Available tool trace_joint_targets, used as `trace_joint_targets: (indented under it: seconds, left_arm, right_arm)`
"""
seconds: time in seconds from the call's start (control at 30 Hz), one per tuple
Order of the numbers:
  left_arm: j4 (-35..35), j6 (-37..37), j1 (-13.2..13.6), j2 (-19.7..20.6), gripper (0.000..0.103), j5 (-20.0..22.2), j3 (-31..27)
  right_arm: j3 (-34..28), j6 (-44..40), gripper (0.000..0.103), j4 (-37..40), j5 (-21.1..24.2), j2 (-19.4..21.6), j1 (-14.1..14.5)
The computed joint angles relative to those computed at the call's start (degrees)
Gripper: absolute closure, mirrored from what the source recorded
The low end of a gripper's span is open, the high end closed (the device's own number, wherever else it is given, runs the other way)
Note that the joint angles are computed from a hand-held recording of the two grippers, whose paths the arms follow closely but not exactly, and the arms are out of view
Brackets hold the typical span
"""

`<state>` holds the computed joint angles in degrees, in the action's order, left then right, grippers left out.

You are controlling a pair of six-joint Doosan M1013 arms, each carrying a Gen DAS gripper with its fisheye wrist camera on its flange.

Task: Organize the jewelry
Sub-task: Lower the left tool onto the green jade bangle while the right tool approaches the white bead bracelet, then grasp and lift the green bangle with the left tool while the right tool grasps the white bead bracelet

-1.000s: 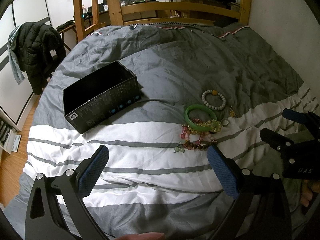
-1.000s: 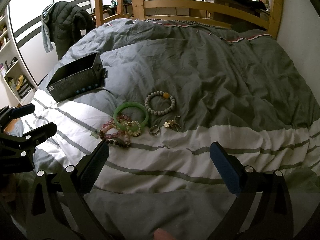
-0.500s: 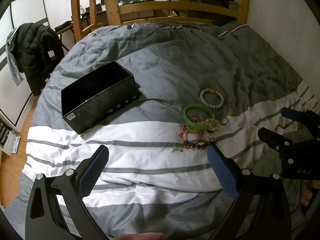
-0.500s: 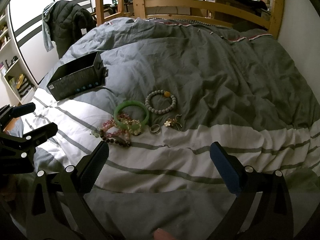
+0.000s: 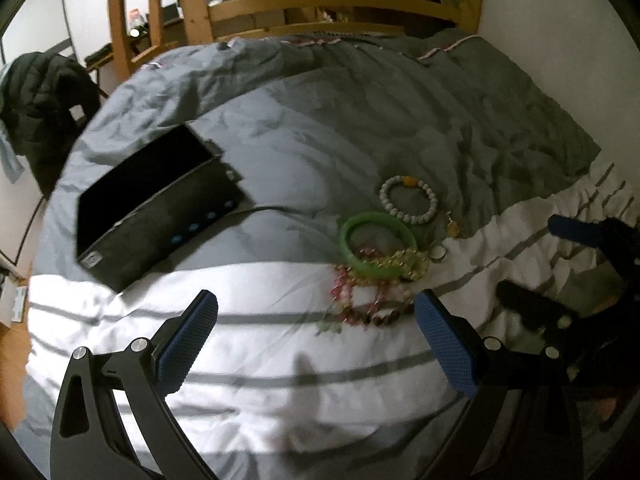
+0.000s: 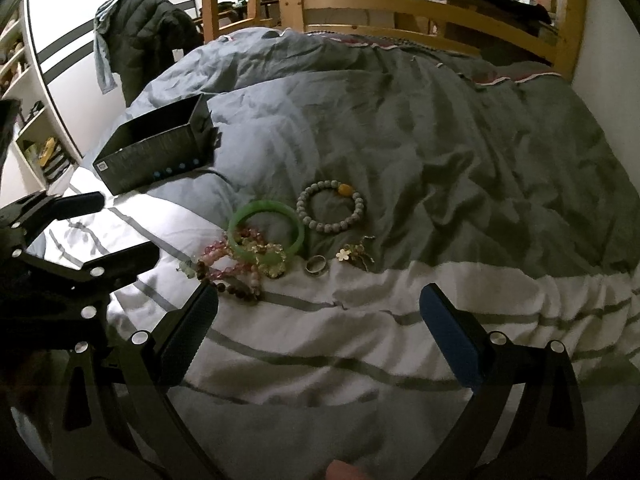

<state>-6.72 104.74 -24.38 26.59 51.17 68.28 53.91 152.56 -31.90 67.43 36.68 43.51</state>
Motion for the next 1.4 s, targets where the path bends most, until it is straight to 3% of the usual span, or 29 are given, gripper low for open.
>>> trace_joint_targets:
  seconds: [0.27, 0.4, 0.43, 0.47, 0.6, 0.67, 0.8, 0.93, 0.97, 1.2, 1.4]
  left_arm:
    - [0.43, 1.29, -1.30, 6.33, 0.009, 4.98, -7.70]
    - [2.15, 0.06, -1.93, 9.47, 0.032, 8.57, -11.15]
    - [3.33, -0.51, -2.16, 10.06, 0.042, 9.25, -11.58]
    - [3.94, -0.71, -2.24, 10.40, 0.046, 9.84, -11.85]
    - [3.31, -0.21, -2.05, 10.77, 0.054, 10.40, -11.91]
    - [2.21, 0.22, -1.79, 11.27, 0.071, 11.23, -12.78]
    - [1.57, -0.58, -1.56, 11.36, 0.087, 11.43, -13.02]
    - [-0.08, -1.18, -1.07, 12.06, 0.089, 12.87, -14.28]
    - [-0.02, -1.16, -1.07, 12.07, 0.091, 12.90, -14.29]
    - [-0.44, -1.16, -0.85, 11.64, 0.094, 11.53, -13.71]
    - [-2.13, -1.40, -0.33, 10.16, 0.095, 9.60, -12.22]
  right_arm:
    - [0.82, -2.48, 0.004, 5.78, -1.44, 0.70, -2.82]
    - [0.73, -3.71, 0.010, 6.45, -1.78, 1.23, -4.34]
    - [0.45, -4.06, 0.013, 5.89, -1.52, 1.56, -4.52]
    - [0.13, -4.53, 0.020, 6.01, -1.44, 1.88, -4.82]
    - [0.16, -5.93, 0.027, 8.46, -4.15, 2.56, -6.35]
    - [0.46, -6.03, 0.030, 9.70, -6.83, 2.72, -7.07]
    - [-1.38, -7.81, 0.031, 11.10, -6.96, 4.40, -7.78]
    - [1.22, -4.92, 0.043, 12.96, -11.03, 3.30, -8.62]
    - [1.74, -3.55, 0.055, 12.48, -11.15, 2.96, -8.70]
    - [4.51, 2.07, 0.088, 7.59, -14.53, 1.14, -8.21]
    - [7.24, 4.89, 0.092, 3.53, -20.23, -0.93, -7.59]
